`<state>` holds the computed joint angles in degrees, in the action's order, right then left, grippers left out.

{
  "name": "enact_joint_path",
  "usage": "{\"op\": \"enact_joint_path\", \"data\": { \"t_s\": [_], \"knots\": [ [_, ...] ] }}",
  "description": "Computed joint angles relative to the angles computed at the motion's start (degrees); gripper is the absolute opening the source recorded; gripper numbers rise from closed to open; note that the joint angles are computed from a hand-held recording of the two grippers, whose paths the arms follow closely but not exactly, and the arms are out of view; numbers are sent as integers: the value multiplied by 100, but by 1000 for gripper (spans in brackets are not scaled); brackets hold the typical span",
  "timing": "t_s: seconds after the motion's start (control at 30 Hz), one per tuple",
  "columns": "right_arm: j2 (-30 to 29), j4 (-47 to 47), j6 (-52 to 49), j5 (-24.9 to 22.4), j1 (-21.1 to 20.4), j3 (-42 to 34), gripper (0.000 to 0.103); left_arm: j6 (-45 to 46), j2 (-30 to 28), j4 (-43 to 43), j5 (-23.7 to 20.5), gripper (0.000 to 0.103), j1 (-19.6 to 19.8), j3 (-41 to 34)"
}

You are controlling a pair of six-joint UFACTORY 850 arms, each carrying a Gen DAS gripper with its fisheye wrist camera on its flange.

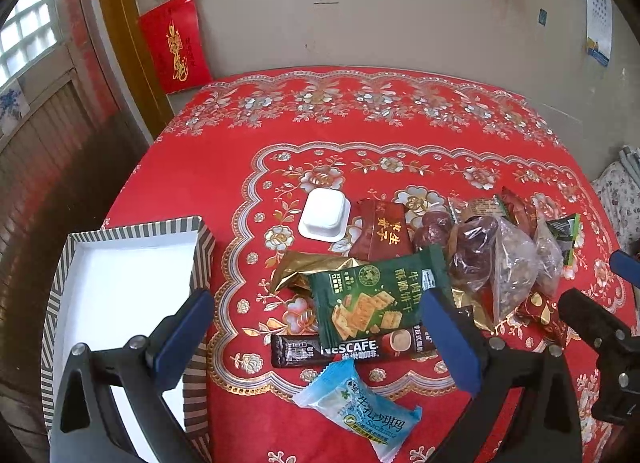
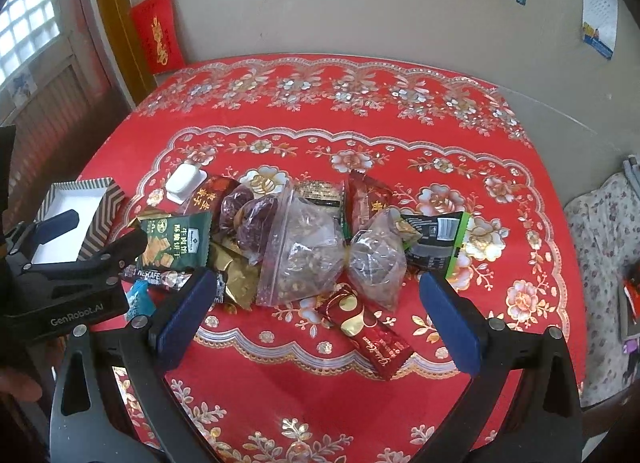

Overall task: Organize snacks
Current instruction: 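Move both tools toward the snack pile beside the white box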

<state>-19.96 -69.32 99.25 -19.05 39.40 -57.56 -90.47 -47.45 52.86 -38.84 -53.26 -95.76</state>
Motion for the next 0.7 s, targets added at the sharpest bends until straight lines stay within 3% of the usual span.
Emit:
{"op": "enact_joint_path", "data": {
  "t_s": [0.2,0.47,0.57,0.7],
  "knots": [
    [-33,16,-82,190,-50,8,102,84,156,135,169,103,70,201],
    [-59,-95,-10,458,-85,42,103,926,220,-346,697,103,241,318],
    [-61,-59,-24,470,-97,56,103,1434,174,-628,1119,103,300,275],
    [-51,77,-139,500,-125,85,103,2522,2,-1176,1270,103,335,24]
  ]
}}
